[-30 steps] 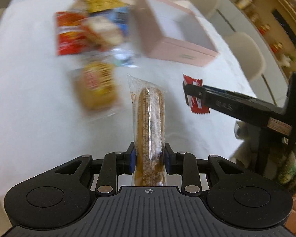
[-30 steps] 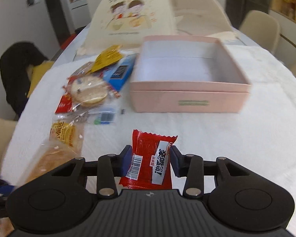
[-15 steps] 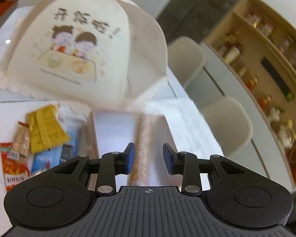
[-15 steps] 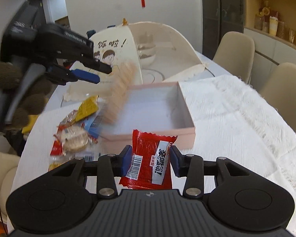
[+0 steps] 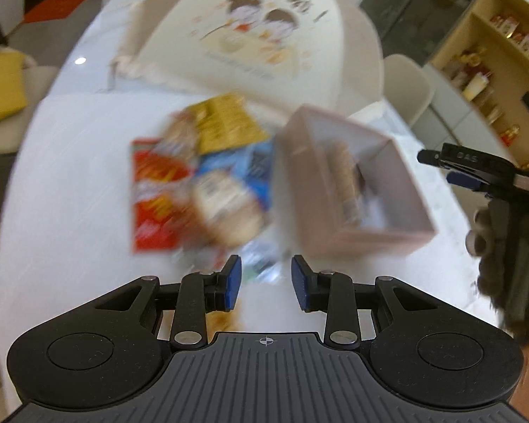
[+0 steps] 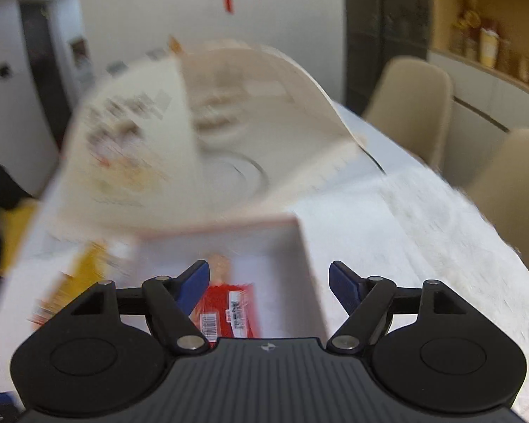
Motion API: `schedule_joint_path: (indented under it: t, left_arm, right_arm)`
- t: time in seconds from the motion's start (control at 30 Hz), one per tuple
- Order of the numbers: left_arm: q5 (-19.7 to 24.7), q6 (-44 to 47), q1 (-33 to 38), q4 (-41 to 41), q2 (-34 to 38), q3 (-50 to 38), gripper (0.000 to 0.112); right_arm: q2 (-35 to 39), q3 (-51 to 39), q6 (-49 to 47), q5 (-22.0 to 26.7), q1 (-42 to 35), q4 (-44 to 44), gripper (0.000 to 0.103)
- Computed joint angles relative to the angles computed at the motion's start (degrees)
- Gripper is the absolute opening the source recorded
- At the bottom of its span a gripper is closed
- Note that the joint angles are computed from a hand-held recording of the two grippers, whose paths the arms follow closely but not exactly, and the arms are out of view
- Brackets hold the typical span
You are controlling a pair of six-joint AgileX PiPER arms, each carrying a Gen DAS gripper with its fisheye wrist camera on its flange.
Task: Organize snacks
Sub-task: 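Lower the wafer stick into the pink box with the left gripper while the right drops the red packet in, then grasp the round cracker packet with the left gripper and lift it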
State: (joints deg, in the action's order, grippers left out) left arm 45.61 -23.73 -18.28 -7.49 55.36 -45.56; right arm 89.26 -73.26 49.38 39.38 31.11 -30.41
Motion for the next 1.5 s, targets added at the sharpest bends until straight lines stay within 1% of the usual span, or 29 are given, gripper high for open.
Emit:
schedule_joint_path:
  t: [0.1,0.2,0.27,0.3,0.37,0.5,0.57,0.6,0.63,0.73,0.77,0.8,0.83,0.87,0.9,0.93,1.0,1.07,1.13,1.3,1.33,1.4,1.43,1.5]
  left_arm:
    - [2.4,1.14,2.14,-0.38,-3.54,3.26,0.035]
    - [3.99,4.59,5.5,-3.08,-5.47,5.25,0.035]
    - [4.06,4.9,5.99,-3.46,-5.66,5.64,0.035]
    - [3.9,5.66,6.65,-4.05,-5.59,5.76,0.035]
    - [3.8,6.06,6.77,-4.5,-5.89,6.12,0.035]
    - [3.07,6.58,5.95,-5.13,-4.95,6.08,0.035]
    - [2.8,6.07,4.97,-4.8,-4.42,5.97,0.035]
    - [2.68,6.04,4.51,-4.52,-4.13,5.8,0.035]
    - [2.63,5.35,3.64,-3.49,-3.9,5.51,0.035]
    - [3.01,0.85,0.56,2.68,-3.85,4.56,0.035]
    - [3.47,0.66,0.84,3.5,-3.75,4.22,0.035]
    - [3.98,1.34,1.63,3.39,-3.6,3.87,0.035]
    - [4.46,2.93,3.1,2.57,-3.49,3.58,0.035]
    - [4.84,4.53,4.53,1.75,-3.42,3.37,0.035]
    - [5.28,5.61,5.65,1.45,-3.44,3.11,0.035]
    - [5.61,6.41,6.4,1.4,-3.55,2.93,0.035]
    - [6.42,8.96,8.38,0.77,-3.99,2.49,0.035]
    - [7.56,12.16,11.24,-0.53,-4.52,1.98,0.035]
    - [8.77,14.77,13.91,-1.33,-4.94,1.42,0.035]
    - [11.43,23.27,21.82,-4.27,-5.69,-0.42,0.035]
    - [11.96,25.41,23.78,-5.54,-5.7,-0.7,0.035]
    - [13.04,29.5,27.53,-8.13,-5.5,-1.34,0.035]
    - [13.52,31.44,29.19,-9.36,-5.28,-1.63,0.035]
    - [14.13,34.43,31.5,-11.32,-4.8,-1.89,0.035]
  right_arm:
    - [1.45,3.59,3.16,-0.08,-1.26,1.29,0.074]
    - [0.96,7.69,6.66,1.49,-0.19,-0.24,0.068]
    - [-1.15,11.51,8.91,2.1,0.81,-1.17,0.067]
    - [-3.39,14.44,11.57,0.61,1.28,-2.6,0.067]
    - [-7.41,18.79,13.97,0.13,2.2,-2.17,0.067]
    - [-12.54,23.94,18.72,0.42,4.89,-0.61,0.067]
    - [-14.64,25.57,19.16,0.57,6.79,0.6,0.067]
    - [-14.96,25.92,20.76,1.42,8.65,-0.94,0.067]
    - [-14.64,25.44,23.57,3.72,11.02,-3.69,0.067]
    - [-13.97,23.9,34.03,15.28,22.32,-15.29,0.068]
    - [-14.06,23.04,35.98,18.74,26.08,-18.22,0.07]
    - [-14.28,22.3,37.28,21.13,29.02,-19.98,0.072]
    - [-14.68,21.55,38.67,22.93,32.01,-21.66,0.077]
    - [-15.07,20.84,39.56,23.37,34.16,-22.7,0.08]
    - [-15.34,20.03,39.52,22.68,35.33,-22.9,0.082]
    - [-15.19,18.96,38.51,20.74,35.92,-22.13,0.085]
    - [-13.52,16.37,34.1,15.38,35.28,-18.21,0.086]
    - [-10.09,13.32,29.43,10.07,34.38,-14.07,0.086]
    - [-6.07,9.84,25.4,7.19,33.91,-10.63,0.086]
    - [5.04,0.09,8.14,0.04,31.3,6.81,0.086]
    - [6.62,-0.92,7.5,-0.26,31.75,7.93,0.086]
    - [10.42,-4.01,7.94,0.72,32.73,8.59,0.086]
    - [11.99,-5.38,7.49,0.97,32.79,9.66,0.085]
    - [12.38,-5.01,5.96,0.09,32.63,13.08,0.078]
